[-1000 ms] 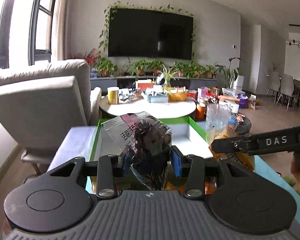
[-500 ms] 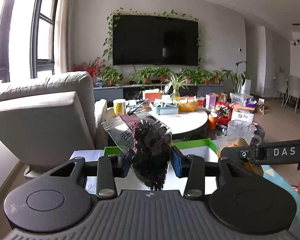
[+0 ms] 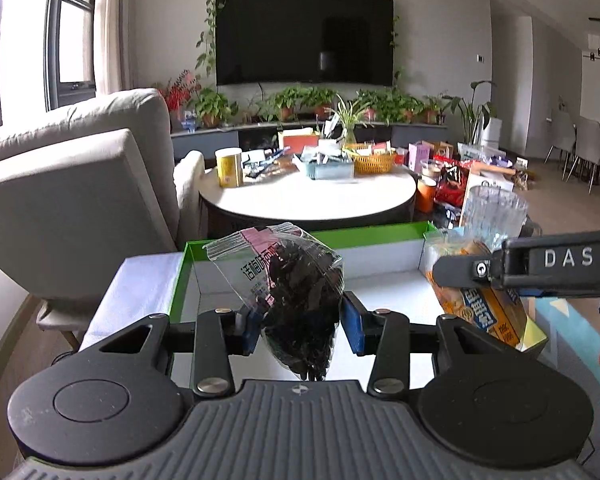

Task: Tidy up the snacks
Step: 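Open both tools to drop the snacks into the green box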

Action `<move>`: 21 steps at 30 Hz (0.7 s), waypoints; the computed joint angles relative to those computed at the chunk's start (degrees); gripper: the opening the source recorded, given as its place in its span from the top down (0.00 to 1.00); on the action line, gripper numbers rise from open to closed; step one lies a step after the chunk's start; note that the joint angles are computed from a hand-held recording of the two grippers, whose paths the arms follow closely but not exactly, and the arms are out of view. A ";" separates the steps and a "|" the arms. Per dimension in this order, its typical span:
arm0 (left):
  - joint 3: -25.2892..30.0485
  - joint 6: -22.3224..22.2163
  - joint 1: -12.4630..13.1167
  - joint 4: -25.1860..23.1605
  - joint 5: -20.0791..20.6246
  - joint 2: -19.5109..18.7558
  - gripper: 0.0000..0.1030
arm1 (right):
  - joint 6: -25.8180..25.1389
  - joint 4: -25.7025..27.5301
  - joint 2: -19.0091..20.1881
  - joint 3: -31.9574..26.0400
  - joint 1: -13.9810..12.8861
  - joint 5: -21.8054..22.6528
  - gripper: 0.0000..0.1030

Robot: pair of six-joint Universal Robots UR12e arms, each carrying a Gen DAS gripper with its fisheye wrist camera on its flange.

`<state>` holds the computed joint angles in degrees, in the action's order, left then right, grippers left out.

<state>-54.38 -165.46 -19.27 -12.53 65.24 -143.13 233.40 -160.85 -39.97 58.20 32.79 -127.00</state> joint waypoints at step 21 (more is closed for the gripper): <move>-1.89 2.22 -0.25 -0.65 1.84 0.83 0.51 | 1.11 0.26 0.66 -1.00 0.09 -1.57 0.49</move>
